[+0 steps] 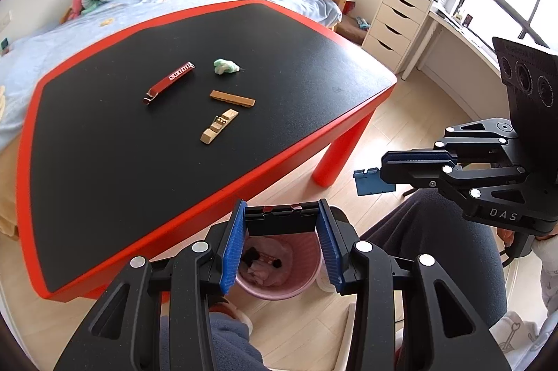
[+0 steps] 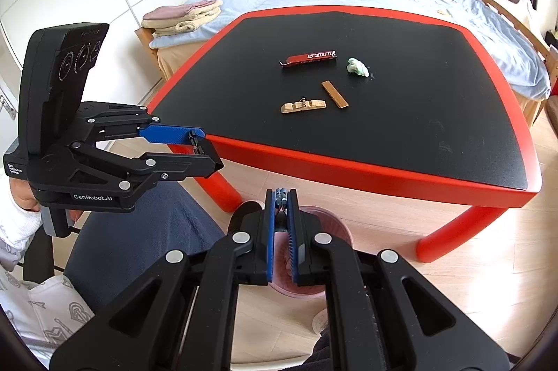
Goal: Collect trash
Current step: 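Carry both clips over the pink bin and open both tools, then move both open tools back toward the red box and wooden sticks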
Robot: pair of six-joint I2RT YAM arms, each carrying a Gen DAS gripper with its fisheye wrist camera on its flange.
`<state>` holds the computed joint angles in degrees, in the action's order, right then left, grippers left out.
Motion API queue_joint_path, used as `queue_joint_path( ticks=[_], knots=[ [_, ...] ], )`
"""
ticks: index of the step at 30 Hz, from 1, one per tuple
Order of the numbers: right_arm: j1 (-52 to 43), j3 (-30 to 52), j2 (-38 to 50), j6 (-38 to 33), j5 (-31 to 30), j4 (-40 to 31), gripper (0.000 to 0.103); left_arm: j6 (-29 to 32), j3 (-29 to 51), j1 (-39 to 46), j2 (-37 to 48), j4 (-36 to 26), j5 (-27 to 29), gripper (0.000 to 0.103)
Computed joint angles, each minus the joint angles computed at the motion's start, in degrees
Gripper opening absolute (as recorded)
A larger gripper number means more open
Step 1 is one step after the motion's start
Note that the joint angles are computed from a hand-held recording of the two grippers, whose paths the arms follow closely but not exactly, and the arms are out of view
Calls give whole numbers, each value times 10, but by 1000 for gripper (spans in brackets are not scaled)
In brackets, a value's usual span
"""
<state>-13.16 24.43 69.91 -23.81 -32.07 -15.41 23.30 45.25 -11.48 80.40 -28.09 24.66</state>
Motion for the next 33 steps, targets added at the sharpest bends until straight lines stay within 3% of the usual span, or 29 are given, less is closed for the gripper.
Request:
queue_joint_path(
  ticks=[7,9,10,11,12,19,33],
  knots=[
    [-3,6,4,-4,-7,-7,7,9,3,-2,4,-10,7,40],
    [1,5,7,1,5,2,15,9,6,-2,11,-9,7,47],
    [2,3,9,3,12,7,43,8,6,-1,13,-8,7,64],
    [1,0,9,6,16,14,81,5,2,1,13,-2,8,75],
    [-2,-5,4,10,16,23,92,-1,-4,5,8,9,6,87],
    [-2,-9,17,17,38,37,98,-14,-18,20,3,34,-16,95],
    [-2,-8,14,24,40,37,100,-11,-27,32,-15,40,-13,95]
  ],
)
